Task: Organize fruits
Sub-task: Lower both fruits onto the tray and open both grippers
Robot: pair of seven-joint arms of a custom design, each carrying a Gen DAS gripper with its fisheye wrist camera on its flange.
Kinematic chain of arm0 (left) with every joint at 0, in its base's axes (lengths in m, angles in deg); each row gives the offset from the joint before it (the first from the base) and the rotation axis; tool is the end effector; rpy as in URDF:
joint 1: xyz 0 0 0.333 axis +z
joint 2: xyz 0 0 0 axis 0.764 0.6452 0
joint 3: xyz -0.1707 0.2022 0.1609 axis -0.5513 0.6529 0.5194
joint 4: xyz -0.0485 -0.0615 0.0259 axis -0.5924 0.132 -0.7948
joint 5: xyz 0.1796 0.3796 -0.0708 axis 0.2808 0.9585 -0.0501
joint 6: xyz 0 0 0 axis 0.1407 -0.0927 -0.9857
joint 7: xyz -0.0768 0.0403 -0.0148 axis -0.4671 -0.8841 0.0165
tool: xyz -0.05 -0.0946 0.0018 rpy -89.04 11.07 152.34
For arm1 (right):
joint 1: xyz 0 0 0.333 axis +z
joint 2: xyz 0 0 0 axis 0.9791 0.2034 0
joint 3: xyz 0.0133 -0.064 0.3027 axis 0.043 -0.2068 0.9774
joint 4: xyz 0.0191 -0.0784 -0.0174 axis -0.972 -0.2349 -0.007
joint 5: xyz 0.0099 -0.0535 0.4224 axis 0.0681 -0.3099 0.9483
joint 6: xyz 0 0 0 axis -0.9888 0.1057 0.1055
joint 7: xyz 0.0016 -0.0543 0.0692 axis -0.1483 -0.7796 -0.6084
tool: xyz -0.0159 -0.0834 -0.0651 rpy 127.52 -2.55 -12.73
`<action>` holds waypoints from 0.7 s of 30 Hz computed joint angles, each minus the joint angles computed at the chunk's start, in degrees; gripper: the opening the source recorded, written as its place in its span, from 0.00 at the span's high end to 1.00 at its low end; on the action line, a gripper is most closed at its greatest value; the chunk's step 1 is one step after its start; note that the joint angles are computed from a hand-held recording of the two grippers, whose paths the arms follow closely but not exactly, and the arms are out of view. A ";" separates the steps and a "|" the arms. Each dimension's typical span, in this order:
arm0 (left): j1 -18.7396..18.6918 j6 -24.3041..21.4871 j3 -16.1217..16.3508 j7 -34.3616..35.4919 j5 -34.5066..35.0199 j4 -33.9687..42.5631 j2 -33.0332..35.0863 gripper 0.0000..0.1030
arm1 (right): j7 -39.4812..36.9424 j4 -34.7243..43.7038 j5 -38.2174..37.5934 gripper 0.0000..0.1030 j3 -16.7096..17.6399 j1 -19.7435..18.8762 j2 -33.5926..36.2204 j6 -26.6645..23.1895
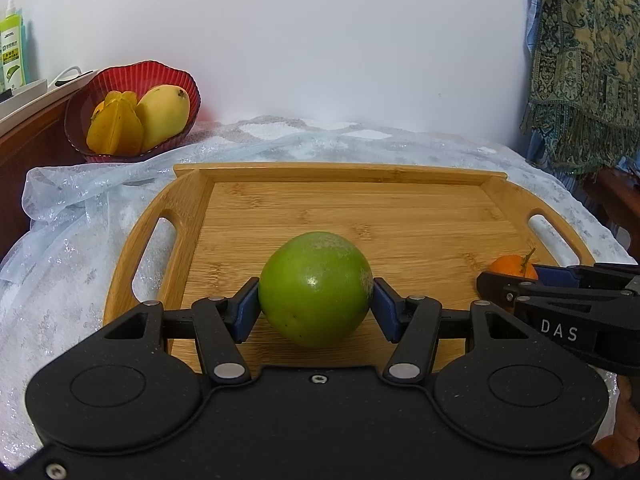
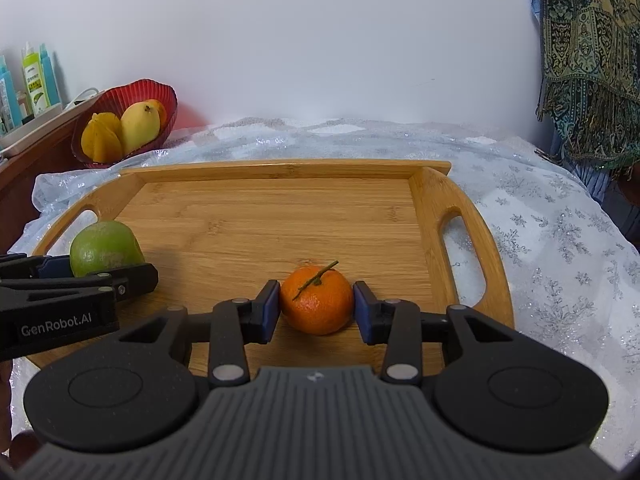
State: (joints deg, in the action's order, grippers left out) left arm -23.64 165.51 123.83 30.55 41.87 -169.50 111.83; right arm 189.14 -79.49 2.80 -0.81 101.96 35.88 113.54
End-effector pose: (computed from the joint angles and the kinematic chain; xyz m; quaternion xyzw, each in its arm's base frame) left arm 0.6402 -0.3024 0.2421 -0.7249 0.5361 -0.2893 0.3217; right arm 0.6970 0.3497 0.2430 -0.7551 0.5057 -0.2070 0.3624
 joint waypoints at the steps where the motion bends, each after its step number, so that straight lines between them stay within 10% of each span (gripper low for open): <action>1: 0.10 0.01 -0.09 0.10 0.01 0.02 -0.08 0.45 | 0.07 0.02 -0.02 0.56 -0.42 0.37 0.00 0.01; 21: 1.47 0.34 -1.38 1.40 0.35 0.18 -1.03 0.45 | -0.11 -0.08 -0.10 0.49 -0.52 0.45 -0.05 0.03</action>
State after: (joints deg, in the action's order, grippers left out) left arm -22.17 165.85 122.44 31.95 42.23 -169.32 110.80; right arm 189.02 -79.57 2.70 -1.32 102.41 35.83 113.56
